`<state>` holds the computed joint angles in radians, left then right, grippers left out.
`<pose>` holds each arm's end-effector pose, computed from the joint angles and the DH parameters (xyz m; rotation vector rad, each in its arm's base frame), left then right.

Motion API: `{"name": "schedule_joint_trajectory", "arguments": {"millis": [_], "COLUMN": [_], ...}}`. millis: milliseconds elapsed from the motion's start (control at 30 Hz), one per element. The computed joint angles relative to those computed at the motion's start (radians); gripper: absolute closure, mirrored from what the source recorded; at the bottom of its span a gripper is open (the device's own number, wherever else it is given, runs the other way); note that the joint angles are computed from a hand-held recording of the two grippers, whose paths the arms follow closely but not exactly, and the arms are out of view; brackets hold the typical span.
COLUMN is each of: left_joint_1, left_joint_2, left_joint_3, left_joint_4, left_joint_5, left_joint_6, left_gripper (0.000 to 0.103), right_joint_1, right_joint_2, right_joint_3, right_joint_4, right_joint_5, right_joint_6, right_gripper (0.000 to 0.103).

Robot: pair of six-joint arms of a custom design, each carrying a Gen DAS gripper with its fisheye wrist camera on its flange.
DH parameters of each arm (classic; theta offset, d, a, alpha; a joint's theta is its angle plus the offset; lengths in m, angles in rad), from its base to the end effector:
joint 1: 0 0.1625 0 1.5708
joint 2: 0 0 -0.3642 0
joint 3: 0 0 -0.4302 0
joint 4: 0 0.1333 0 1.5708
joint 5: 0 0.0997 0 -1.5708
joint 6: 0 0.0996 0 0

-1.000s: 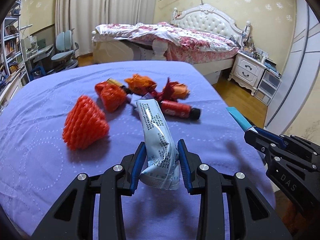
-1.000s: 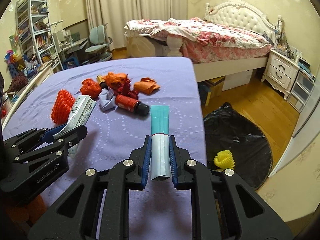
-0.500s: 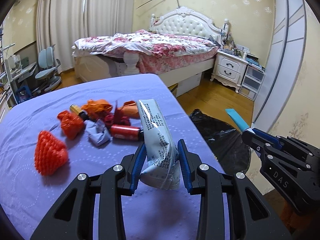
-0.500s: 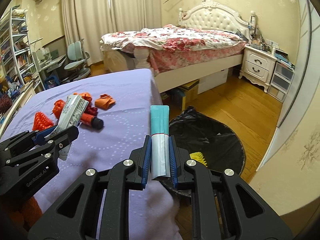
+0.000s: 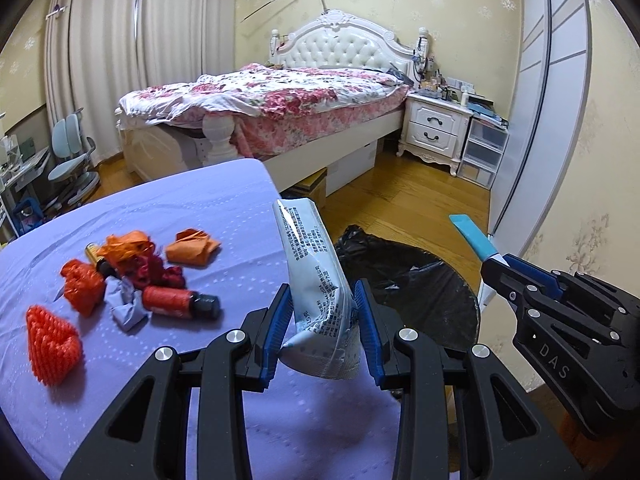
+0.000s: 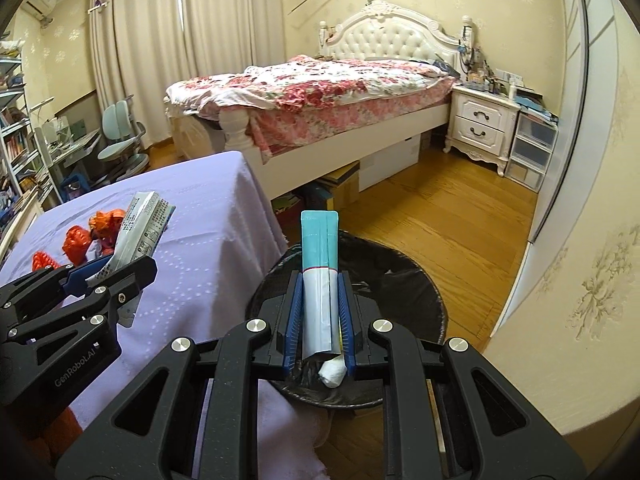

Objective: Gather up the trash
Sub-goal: 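Carry both tubes over the black bin and open both grippers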

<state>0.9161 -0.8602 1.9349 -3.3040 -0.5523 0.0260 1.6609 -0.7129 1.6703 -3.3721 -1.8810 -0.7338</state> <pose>-0.1638 -0.5716 0.0799 0.3293 2.1522 -1.0642 0.1619 -0.6483 0.0604 0.8198 -2.3038 0.9182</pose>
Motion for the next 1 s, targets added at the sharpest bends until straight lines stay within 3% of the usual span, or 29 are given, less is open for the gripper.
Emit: {"name": "schedule_joint_trajectory", "arguments": {"millis": [300, 1000], "left_joint_1": [0.016, 0.043], "left_joint_2": [0.078, 0.15], "left_joint_3": [-0.088, -0.197], "left_joint_4": [0.03, 0.147], "left_joint_5": [-0.012, -0.02], "left_joint_6": [0.034, -0.004], "left_gripper": [0.068, 0.068], "right_joint_1": [-0.033, -0.056], "right_joint_2": [0.014, 0.045], "right_joint_3": [-0.041, -0.101], "right_joint_4": [0.016, 0.047], "right_joint_5": [0.001, -0.014], "right_joint_6": [0.023, 0.051], "right_gripper": [0.085, 0.085]}}
